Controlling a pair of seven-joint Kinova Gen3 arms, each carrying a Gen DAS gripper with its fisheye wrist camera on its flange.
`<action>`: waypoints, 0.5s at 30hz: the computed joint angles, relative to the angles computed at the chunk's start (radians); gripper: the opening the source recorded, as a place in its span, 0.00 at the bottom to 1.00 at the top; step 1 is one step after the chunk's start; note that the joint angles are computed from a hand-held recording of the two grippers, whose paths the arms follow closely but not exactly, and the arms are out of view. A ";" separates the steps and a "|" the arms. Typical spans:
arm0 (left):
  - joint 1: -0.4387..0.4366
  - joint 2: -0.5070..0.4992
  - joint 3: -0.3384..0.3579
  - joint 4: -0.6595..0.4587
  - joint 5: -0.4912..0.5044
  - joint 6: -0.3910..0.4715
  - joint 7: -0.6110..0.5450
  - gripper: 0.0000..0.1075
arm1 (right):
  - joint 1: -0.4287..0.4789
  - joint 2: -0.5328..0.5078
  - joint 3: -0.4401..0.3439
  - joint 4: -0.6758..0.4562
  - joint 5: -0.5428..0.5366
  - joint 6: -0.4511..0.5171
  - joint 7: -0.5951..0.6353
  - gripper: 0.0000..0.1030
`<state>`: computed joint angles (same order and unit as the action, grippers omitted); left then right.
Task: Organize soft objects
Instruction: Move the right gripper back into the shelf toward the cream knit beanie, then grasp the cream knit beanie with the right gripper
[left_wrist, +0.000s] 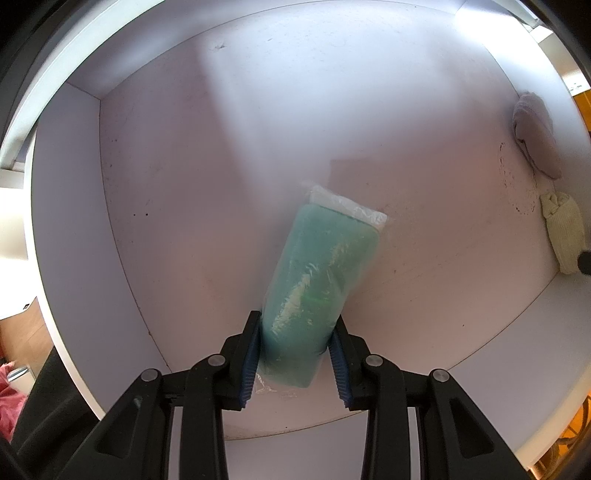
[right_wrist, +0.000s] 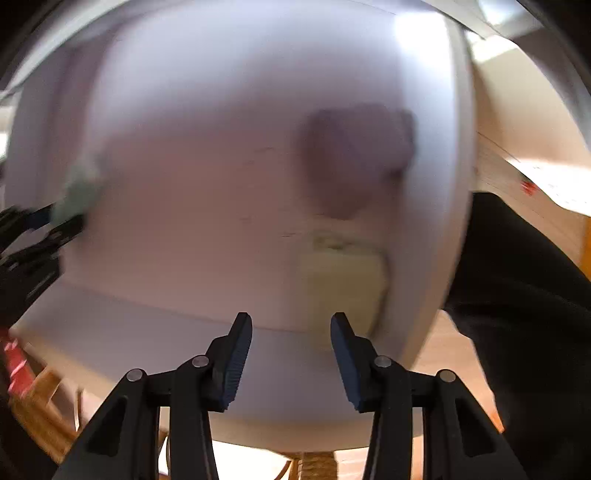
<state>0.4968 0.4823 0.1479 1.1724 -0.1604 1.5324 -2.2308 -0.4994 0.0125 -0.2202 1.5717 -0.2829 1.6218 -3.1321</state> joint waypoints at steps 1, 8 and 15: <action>0.001 -0.002 0.000 0.000 0.000 0.002 0.002 0.33 | -0.001 0.013 0.000 -0.001 -0.003 0.021 -0.020 0.50; 0.001 -0.001 0.000 -0.011 0.002 0.012 0.003 0.33 | 0.007 0.051 0.015 0.090 -0.059 0.009 -0.020 0.57; -0.012 -0.005 -0.001 0.026 0.004 -0.018 -0.003 0.33 | 0.048 -0.022 0.028 0.224 -0.121 -0.103 0.022 0.65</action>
<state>0.4849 0.4771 0.1468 1.1988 -0.1565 1.5140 -2.2342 -0.4517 -0.0098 -0.1922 1.7953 -0.4042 1.5193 -3.1106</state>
